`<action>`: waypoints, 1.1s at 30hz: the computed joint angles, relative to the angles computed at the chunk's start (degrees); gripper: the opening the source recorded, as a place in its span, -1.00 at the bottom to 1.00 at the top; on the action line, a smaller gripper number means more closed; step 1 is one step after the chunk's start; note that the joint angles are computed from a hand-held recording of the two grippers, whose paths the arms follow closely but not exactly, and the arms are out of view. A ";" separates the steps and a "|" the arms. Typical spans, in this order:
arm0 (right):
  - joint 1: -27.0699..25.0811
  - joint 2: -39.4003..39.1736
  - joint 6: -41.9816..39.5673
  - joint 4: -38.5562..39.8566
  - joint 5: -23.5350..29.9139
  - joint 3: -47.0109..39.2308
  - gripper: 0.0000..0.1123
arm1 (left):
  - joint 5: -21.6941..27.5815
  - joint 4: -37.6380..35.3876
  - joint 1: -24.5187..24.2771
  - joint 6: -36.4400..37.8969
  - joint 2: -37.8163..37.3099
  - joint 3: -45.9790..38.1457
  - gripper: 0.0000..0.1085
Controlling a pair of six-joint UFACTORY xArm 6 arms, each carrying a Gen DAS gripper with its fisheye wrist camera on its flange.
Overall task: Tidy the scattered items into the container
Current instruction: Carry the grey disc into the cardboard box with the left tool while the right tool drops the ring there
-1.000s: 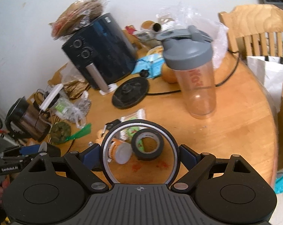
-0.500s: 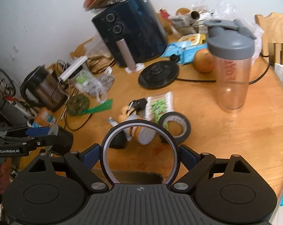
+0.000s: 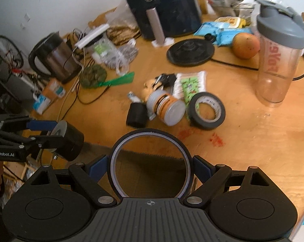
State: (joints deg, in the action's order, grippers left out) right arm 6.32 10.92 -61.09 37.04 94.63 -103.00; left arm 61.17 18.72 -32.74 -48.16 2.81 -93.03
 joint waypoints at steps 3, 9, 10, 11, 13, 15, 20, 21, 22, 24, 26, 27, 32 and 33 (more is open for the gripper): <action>0.69 -0.84 -1.44 -1.68 0.30 1.26 0.61 | 0.15 -1.29 -0.03 0.87 0.05 0.45 0.05; 2.20 -3.10 -4.34 -5.65 -0.53 4.85 0.61 | 0.22 -3.63 0.03 2.26 0.91 1.36 0.05; 2.52 -4.01 -4.35 -5.92 -2.11 6.37 0.61 | 0.34 -3.76 -0.02 2.40 1.07 1.45 0.05; 2.99 -4.74 -4.97 -6.78 -3.27 7.51 0.61 | 0.46 -3.81 -0.07 2.55 1.22 1.56 0.05; 3.78 -5.92 -5.91 -8.19 -5.33 9.25 0.61 | 0.82 -3.85 -0.17 2.94 1.60 1.52 0.05; 4.44 -6.83 -6.71 -9.12 -7.02 10.65 0.61 | 1.01 -3.85 -0.21 3.16 1.84 1.62 0.05; 5.52 -8.46 -8.26 -10.11 -10.15 13.25 0.61 | 1.44 -2.73 -0.53 3.46 2.23 2.01 0.05; 5.66 -8.72 -8.37 -10.25 -10.58 13.70 0.61 | 1.41 -2.67 -0.58 3.77 2.30 2.02 0.05; 5.80 -8.95 -8.39 -10.44 -10.94 14.12 0.61 | 1.40 -2.72 -0.57 3.84 2.46 1.91 0.05; 6.10 -9.34 -8.41 -10.93 -11.87 14.93 0.61 | 1.42 -2.69 -0.47 3.92 2.87 1.64 0.05; 6.36 -9.98 -8.26 -11.15 -13.41 16.05 0.61 | 1.62 -2.32 -0.57 3.99 3.22 1.36 0.05; 6.47 -10.20 -8.22 -11.29 -13.98 16.45 0.62 | 1.69 -2.06 -0.62 3.98 3.36 1.28 0.05; 5.47 -9.50 -7.47 -8.97 -10.79 14.45 0.83 | 3.97 0.34 -1.38 2.74 4.74 -0.87 0.06; 5.18 -9.11 -7.22 -8.62 -9.51 13.49 0.83 | 4.44 1.30 -1.68 2.47 4.89 -1.33 0.07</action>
State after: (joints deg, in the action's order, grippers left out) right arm 11.50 1.82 -68.30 28.43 85.12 -89.51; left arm 65.60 20.02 -34.42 -45.69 7.69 -94.37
